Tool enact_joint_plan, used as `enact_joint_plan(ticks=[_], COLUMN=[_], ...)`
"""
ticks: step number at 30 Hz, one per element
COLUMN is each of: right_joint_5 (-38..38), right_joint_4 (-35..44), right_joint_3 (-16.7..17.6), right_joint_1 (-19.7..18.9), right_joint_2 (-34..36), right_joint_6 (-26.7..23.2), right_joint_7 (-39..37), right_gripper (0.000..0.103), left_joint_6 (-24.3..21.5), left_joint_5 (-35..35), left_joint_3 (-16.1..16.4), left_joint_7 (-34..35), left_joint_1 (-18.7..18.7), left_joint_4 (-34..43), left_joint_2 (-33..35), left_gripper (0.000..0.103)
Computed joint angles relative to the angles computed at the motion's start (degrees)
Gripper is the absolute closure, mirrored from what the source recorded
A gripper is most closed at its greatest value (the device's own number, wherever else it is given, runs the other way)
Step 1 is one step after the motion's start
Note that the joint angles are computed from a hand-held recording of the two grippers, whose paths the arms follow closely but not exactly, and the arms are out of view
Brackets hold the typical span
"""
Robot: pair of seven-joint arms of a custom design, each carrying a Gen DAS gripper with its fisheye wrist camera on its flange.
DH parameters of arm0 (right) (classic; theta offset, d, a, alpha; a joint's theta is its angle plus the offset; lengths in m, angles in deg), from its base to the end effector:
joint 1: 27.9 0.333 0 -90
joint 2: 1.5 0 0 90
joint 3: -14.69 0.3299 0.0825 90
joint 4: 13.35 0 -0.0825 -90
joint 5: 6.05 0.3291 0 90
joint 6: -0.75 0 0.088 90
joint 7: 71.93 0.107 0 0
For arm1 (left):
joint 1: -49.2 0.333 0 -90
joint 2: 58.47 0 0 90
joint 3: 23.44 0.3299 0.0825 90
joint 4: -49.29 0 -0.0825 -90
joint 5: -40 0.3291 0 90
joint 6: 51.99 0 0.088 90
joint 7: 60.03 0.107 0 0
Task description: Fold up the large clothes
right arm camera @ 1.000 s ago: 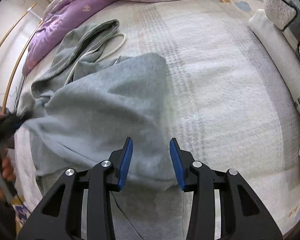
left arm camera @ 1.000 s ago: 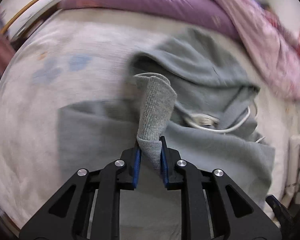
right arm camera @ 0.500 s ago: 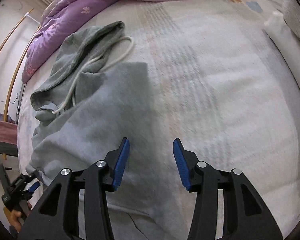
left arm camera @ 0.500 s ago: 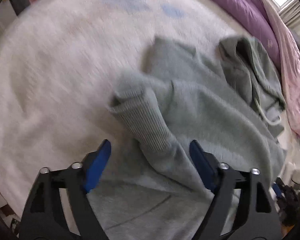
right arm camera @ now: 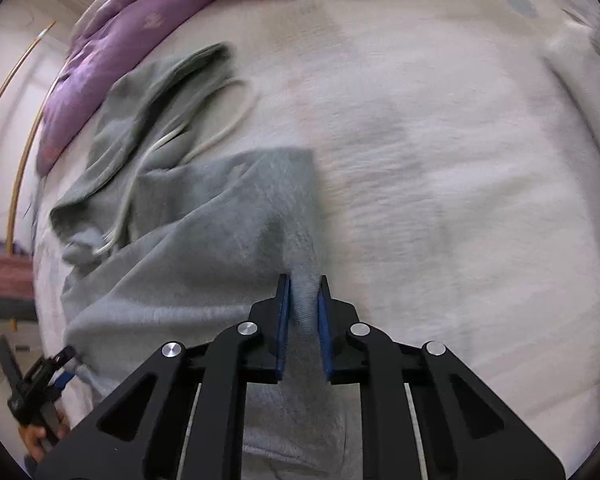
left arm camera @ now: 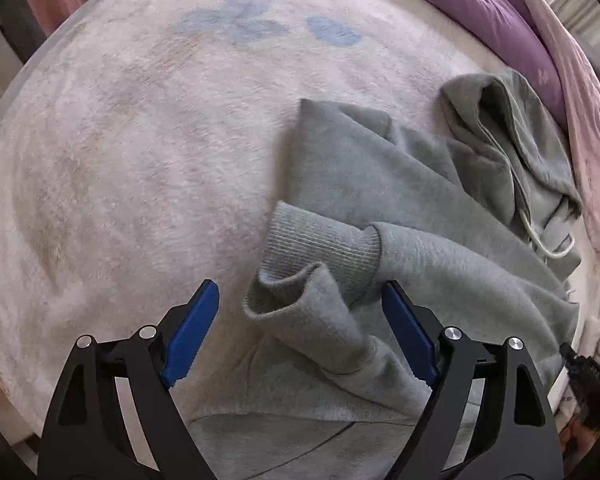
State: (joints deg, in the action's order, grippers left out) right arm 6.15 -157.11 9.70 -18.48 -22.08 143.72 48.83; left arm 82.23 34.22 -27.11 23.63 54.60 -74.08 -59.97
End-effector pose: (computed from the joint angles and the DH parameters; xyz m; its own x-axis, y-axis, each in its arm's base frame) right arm 0.4001 0.0272 0.4882 -0.5125 -0.7887 -0.3396 -0.7924 0.5867 -0.1668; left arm 0.5056 0.0135 0.4756 0.1901 -0.9760 0.1066 -0.9573 -0.2084 -0.2004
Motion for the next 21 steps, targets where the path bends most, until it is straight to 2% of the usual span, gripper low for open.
enact_joint_plan(ticks=[1, 3, 4, 6, 8, 10, 11, 13, 15, 16, 17, 18, 19, 20, 21], right_joint_5=[-1.5, 4.6, 6.3, 5.3, 4.7, 3.7, 4.2, 9.8, 21.2, 27.6, 33.3, 38.4, 39.4, 36.5, 31.6], right_joint_4=[-0.4, -1.8, -2.0, 0.2, 1.2, 2.6, 3.3, 5.3, 8.7, 10.4, 12.2, 14.7, 17.1, 18.9, 21.3], right_joint_3=[0.3, -2.8, -3.4, -2.8, -1.8, -0.8, -1.0, -2.8, -5.9, -7.3, -7.0, -8.5, -8.2, -7.5, -6.9], right_joint_1=[-1.5, -0.1, 0.1, -0.6, -1.7, -2.3, -1.9, 0.9, 5.5, 6.6, 6.2, 7.7, 7.2, 5.8, 4.7], right_joint_2=[0.2, 1.2, 1.4, 1.9, 0.7, -0.2, 0.1, 2.4, 6.8, 8.9, 10.8, 13.2, 15.5, 17.0, 19.0], right_joint_6=[-1.3, -0.6, 0.3, -2.3, -2.4, 0.0, 1.3, 6.2, 10.2, 11.2, 11.4, 11.4, 11.5, 10.9, 10.0], right_joint_7=[2.3, -0.9, -2.4, -3.3, -1.9, -0.2, -0.3, -3.2, -10.1, -13.8, -16.9, -19.7, -20.1, -18.8, -16.9], right_gripper=[0.091, 0.089, 0.087, 0.084, 0.081, 0.068, 0.053, 0.049, 0.049, 0.049, 0.049, 0.049, 0.049, 0.048, 0.041], left_joint_6=[-1.4, -4.4, -5.3, -5.3, -3.6, -1.2, -0.5, -1.0, -2.0, -3.5, -5.1, -6.1, -6.3, -7.8, -9.8], left_joint_5=[2.3, 2.9, 2.8, 1.8, -0.6, -5.0, -7.1, -12.6, -15.8, -17.3, -19.1, -18.6, -18.3, -16.9, -14.3], left_joint_3=[-0.4, -0.4, -0.4, -0.2, -0.1, -0.3, -0.6, -1.3, -2.5, -2.9, -3.6, -3.8, -3.9, -3.9, -3.4], left_joint_7=[-0.8, -0.3, -0.1, 0.4, 0.3, 0.9, 1.0, 2.8, 3.3, 3.3, 2.9, 0.8, 0.7, -0.4, -1.9], left_joint_1=[-0.3, -0.6, -0.7, -0.8, -0.8, -0.9, -1.2, -1.8, -2.8, -3.0, -3.2, -4.2, -4.3, -4.9, -5.8], left_joint_4=[0.6, 1.9, 2.7, 4.0, 5.7, 8.0, 10.0, 15.1, 21.5, 24.0, 27.3, 31.2, 33.2, 36.6, 40.7], left_joint_2=[0.9, 3.0, 3.9, 3.9, 2.8, 2.1, 2.7, 5.5, 10.7, 12.9, 15.9, 19.3, 21.2, 23.9, 26.9], left_gripper=[0.016, 0.016, 0.016, 0.017, 0.017, 0.017, 0.016, 0.016, 0.016, 0.016, 0.016, 0.016, 0.016, 0.016, 0.016])
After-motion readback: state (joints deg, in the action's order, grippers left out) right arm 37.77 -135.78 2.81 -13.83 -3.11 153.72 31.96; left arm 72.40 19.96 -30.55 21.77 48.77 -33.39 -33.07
